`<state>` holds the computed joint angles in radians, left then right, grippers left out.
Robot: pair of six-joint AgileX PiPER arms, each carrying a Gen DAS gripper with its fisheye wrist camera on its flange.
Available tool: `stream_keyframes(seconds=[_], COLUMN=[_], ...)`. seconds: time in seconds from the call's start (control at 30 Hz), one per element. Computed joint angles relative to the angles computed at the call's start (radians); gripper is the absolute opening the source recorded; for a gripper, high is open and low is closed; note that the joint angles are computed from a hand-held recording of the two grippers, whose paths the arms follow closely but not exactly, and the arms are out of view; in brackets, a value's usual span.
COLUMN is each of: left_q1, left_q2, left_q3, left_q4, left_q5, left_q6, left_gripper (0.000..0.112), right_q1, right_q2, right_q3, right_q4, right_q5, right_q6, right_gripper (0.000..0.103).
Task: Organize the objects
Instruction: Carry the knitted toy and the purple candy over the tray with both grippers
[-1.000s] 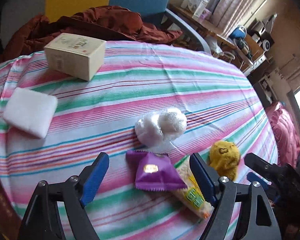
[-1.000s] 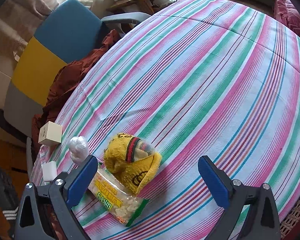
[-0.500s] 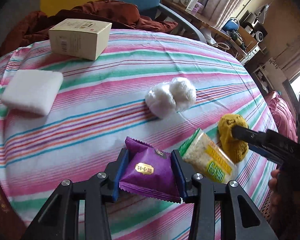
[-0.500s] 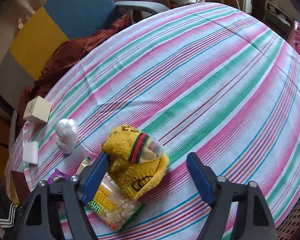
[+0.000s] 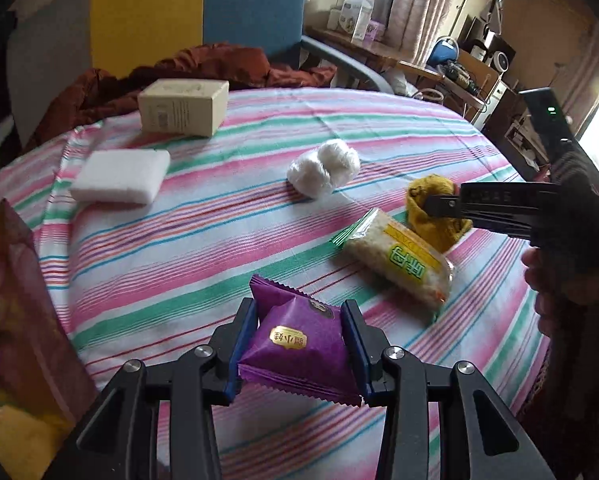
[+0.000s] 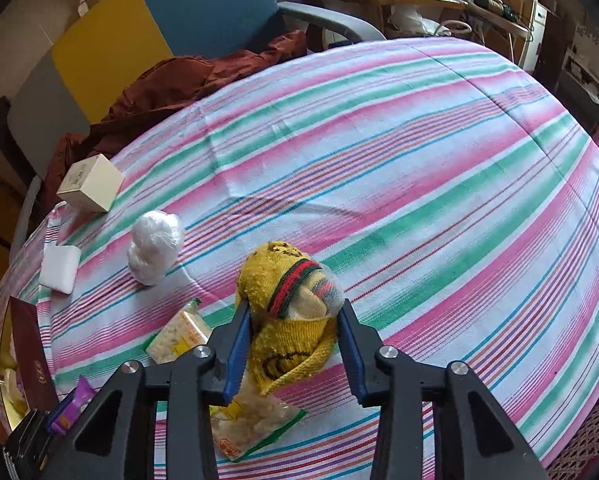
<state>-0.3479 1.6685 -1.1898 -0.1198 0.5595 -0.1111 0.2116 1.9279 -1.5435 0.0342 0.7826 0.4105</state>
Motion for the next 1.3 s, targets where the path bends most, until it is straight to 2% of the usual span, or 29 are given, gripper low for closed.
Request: stream_keyframes(seconds=[0.07, 0.2, 0.3, 0.47, 0.63, 0.73, 0.87, 0.97, 1.17, 1.23, 1.3], left_q1=[0.002, -0.009, 0.012, 0.1, 0.209, 0.295, 0.448, 0.589, 0.76, 0.798, 0.845], left_q2=[-0.057, -0.206, -0.305, -0.461, -0.541, -0.558, -0.541, -0.481, -0.365, -0.337, -0.311], left_q3=[0.038, 0.122, 0.167, 0.228, 0.268, 0.289, 0.308, 0.281, 0.178, 0.143, 0.101], left_q4=[0.036, 0.201, 0.257, 0.231, 0.161, 0.098, -0.069, -0.226, -0.408, -0.454, -0.509], left_q5=[-0.015, -0.032, -0.018, 0.02, 0.045, 0.051, 0.052, 0.089, 0.181, 0.206, 0.234], left_q6=[-0.026, -0.162, -0.206, -0.166, -0.083, -0.001, 0.209, 0.392, 0.586, 0.622, 0.647], left_gripper=[0.043, 0.043, 0.043, 0.043, 0.043, 0.043, 0.043, 0.043, 0.044, 0.045, 0.055], right_q1=[0.006, 0.029, 0.044, 0.075, 0.107, 0.141, 0.238, 0.337, 0.532, 0.58, 0.627], right_q2=[-0.016, -0.05, -0.069, -0.098, -0.113, -0.115, -0.129, -0.138, -0.121, -0.1, -0.069], right_q3=[0.012, 0.039, 0.056, 0.079, 0.084, 0.066, 0.018, -0.014, -0.057, -0.071, -0.097], right_q4=[0.01, 0.028, 0.05, 0.064, 0.107, 0.133, 0.138, 0.13, 0.19, 0.239, 0.276], right_q5=[-0.023, -0.076, -0.12, -0.171, -0.171, -0.14, -0.089, -0.07, -0.078, -0.081, -0.077], right_q6=[-0.021, -0.065, -0.103, -0.161, -0.239, -0.281, -0.318, -0.334, -0.378, -0.409, -0.428], right_gripper=[0.039, 0.039, 0.039, 0.039, 0.039, 0.039, 0.039, 0.039, 0.04, 0.04, 0.04])
